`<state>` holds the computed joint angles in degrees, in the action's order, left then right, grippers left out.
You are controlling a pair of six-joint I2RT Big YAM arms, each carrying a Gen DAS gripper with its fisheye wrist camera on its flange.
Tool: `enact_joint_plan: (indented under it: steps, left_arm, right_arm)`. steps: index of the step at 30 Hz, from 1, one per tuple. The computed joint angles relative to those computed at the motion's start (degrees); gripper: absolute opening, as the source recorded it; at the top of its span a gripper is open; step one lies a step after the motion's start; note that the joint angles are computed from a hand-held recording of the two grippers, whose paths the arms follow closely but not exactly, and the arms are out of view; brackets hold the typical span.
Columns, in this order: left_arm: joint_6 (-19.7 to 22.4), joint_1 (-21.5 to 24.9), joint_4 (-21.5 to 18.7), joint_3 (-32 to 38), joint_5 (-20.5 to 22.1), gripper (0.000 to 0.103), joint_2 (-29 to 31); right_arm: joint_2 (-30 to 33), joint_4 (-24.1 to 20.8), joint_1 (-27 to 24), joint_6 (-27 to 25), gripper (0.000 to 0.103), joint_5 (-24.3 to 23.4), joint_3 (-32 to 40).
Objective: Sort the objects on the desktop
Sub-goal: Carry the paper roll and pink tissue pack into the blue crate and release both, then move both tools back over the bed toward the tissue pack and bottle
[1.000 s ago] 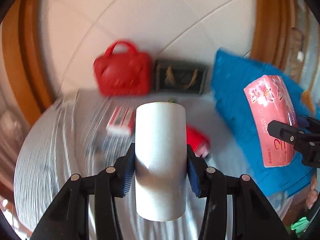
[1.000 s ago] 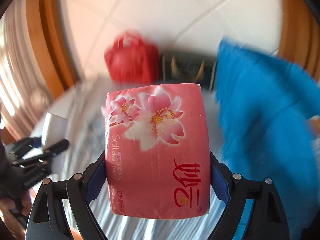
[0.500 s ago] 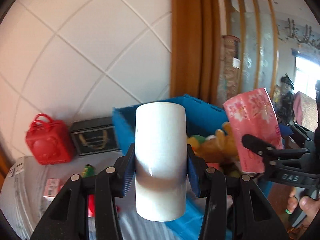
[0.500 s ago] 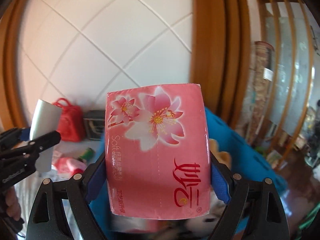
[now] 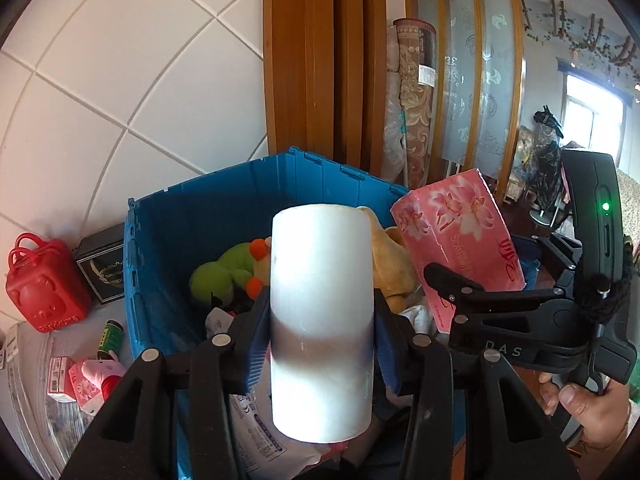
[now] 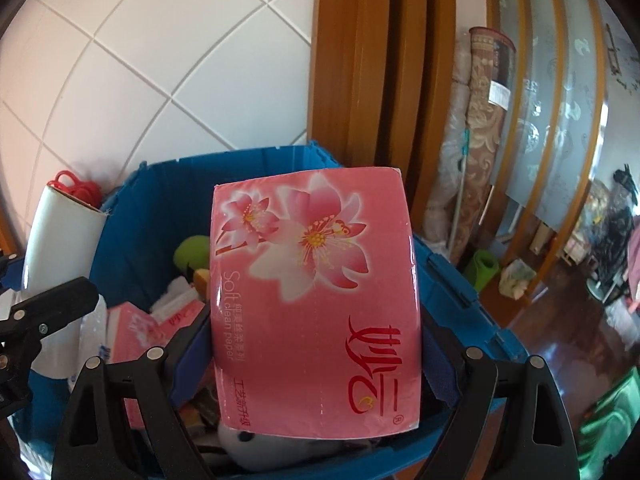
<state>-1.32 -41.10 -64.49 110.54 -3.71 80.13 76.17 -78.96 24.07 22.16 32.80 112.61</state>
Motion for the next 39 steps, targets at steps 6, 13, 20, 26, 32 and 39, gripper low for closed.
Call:
enact_joint_plan:
  steps: [6,13,20,26,32,39]
  left_arm:
    - [0.0,0.9,-1.3,0.3,-0.8,0.045,0.1]
    - [-0.1,0.7,0.1,-0.7,-2.5,0.079,-0.8]
    - [0.2,2.4,2.7,-3.5,-2.3,0.081,-4.0]
    - [2.1,10.0,5.1,-8.0,5.6,0.081,-9.2]
    - [2.7,23.7,4.6,-10.9,13.4,0.081,-12.3]
    - [9.5,44.6,1.9,-10.3,21.0,0.081,-9.1]
  right_arm:
    - [-0.1,0.7,-1.3,-1.7,0.090,0.1,-1.8]
    - [-0.6,1.9,-2.7,-2.0,0.103,-0.2,-3.1]
    - [-1.1,0.4,-2.6,-1.0,0.103,0.4,-2.9]
    - [-1.7,3.5,4.0,0.5,0.103,4.7,0.0]
    - [2.9,9.2,12.5,-0.5,0.103,7.7,6.4]
    - [18.0,7.3,19.8,-0.5,0.103,6.9,24.8]
